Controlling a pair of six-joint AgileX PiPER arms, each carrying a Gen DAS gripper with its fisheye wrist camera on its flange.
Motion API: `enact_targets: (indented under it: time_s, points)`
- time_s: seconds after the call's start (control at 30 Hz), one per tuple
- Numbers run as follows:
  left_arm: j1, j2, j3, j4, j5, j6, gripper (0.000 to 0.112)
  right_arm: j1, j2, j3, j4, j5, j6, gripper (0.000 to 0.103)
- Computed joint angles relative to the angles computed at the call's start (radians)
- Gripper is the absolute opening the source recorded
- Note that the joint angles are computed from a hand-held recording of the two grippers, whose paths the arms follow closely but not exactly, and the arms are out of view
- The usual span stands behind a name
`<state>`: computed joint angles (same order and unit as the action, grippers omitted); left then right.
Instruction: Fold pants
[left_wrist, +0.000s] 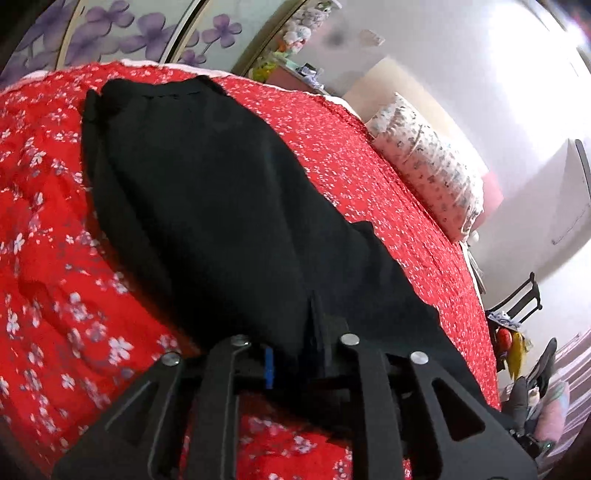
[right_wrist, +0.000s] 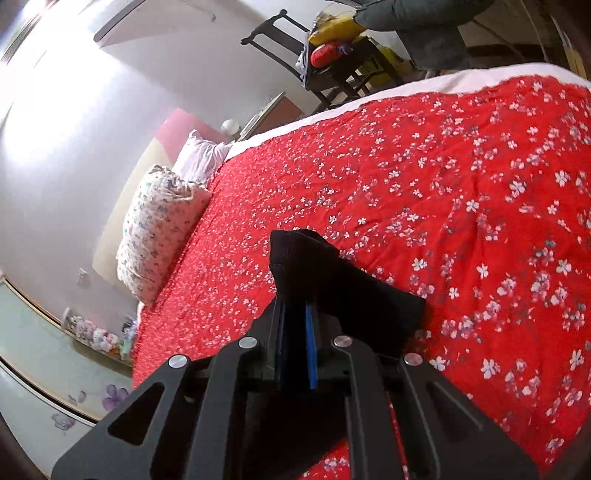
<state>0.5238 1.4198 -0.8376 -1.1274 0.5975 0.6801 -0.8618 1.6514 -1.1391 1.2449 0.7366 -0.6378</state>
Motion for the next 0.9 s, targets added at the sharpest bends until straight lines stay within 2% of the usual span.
enact_targets:
  time_s: [0.13,0.2,0.37,0.57,0.63,0.7,0.77,0.9]
  points:
    - [0.012,0.038,-0.038,0.0,0.037,-0.025,0.021,0.006,0.008,-0.014,-0.048,-0.008,0.026,0.01]
    - [0.026,0.042,-0.043,-0.006,0.035,-0.037,0.027,0.0,0.023,-0.02,-0.059,0.004,0.051,0.01]
    - [0.073,0.054,-0.043,-0.053,0.054,-0.035,0.031,-0.052,0.077,-0.023,-0.018,0.086,0.091,0.01]
    - [0.078,0.055,-0.044,-0.054,0.054,-0.017,0.039,-0.072,0.032,0.001,0.128,0.137,-0.105,0.01]
    - [0.072,0.055,-0.048,-0.044,0.046,-0.022,0.039,-0.06,0.01,-0.001,0.057,0.091,-0.07,0.01]
    - [0.073,0.056,-0.049,-0.042,0.046,-0.023,0.039,-0.057,0.028,-0.018,-0.07,0.077,0.056,0.01]
    - [0.074,0.056,-0.05,-0.042,0.048,-0.024,0.039,-0.068,0.075,-0.039,-0.164,0.104,0.176,0.01]
    - [0.074,0.058,-0.051,-0.044,0.055,-0.028,0.04,-0.103,0.105,-0.045,-0.193,0.161,0.23,0.012]
